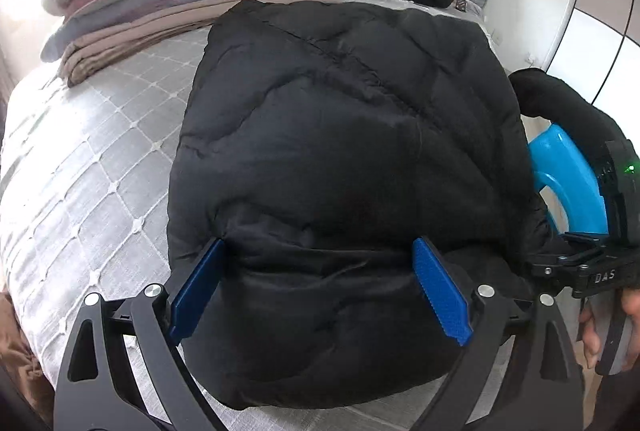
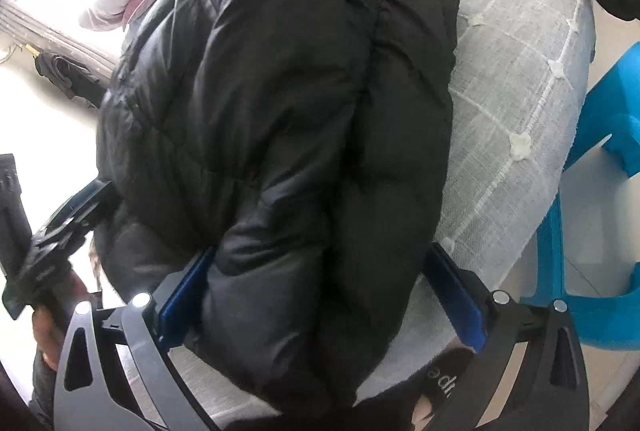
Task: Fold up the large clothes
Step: 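Fold the jacket hem up toward the collar with the right tool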
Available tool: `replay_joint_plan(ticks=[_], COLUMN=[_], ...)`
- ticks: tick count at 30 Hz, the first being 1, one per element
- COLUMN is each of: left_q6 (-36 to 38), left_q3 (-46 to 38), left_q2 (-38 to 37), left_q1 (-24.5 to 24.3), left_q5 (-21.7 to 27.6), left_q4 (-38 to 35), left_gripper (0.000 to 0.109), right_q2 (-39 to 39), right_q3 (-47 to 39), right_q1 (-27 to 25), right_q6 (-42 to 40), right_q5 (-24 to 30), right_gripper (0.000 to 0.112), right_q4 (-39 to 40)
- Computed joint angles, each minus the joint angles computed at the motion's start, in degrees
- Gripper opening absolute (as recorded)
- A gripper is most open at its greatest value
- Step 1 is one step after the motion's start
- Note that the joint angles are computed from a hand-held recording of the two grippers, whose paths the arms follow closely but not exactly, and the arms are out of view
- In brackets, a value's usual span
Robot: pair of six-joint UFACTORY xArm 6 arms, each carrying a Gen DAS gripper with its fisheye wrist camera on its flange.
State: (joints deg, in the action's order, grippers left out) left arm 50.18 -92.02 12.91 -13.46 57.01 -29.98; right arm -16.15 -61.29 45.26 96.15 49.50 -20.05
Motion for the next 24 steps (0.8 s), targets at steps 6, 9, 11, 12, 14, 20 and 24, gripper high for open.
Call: replay_joint_plan(ticks=[6,9,11,12,14,20,24], left_q6=[5.4,3.7,2.6,1.9,0.3,-3.6,-2.5], left_q3=[3.2,0.4,-0.8,-2.0,-3.5,-10.4,-9.9], left_q2=[-4.0,-2.1,-0.9,0.1,1.9,9.2,9.9], left_q1=[-1.1,-1.8,-2.5,-2.8,-3.5,-4.8,-5.5], left_q5=[-9.2,-10.2,-11.8,-11.7,-12.0,-7.8,-8.8], left_q4=[-2.9,-2.2,-1.9,-1.5,0.1,4.5,6.4], left_gripper=[0.089,0.089,0.089,0.089,0.089,0.091,0.094], right_q2=[-5.4,-5.2,-3.8,-3.2,-2.4,4.7,4.6], right_q3=[-2.5,-5.0,-6.5,-6.5,-4.7,-3.3,-3.6], right_q1=[4.3,2.0,-0.7,-2.5,-6.0,-10.7,-11.3], right_q6=[8.2,5.9,3.0,1.6,-0.9,-5.2,-9.5], right_q5=[10.1,11.8,11.6,10.9,8.1,-2.0,-1.5], right_gripper=[0.097,0.097,0.097,0.097,0.097,0.097,0.097], right_q4=[-11.9,-12.9,-11.9,-10.6,-7.6,-0.6,2.9])
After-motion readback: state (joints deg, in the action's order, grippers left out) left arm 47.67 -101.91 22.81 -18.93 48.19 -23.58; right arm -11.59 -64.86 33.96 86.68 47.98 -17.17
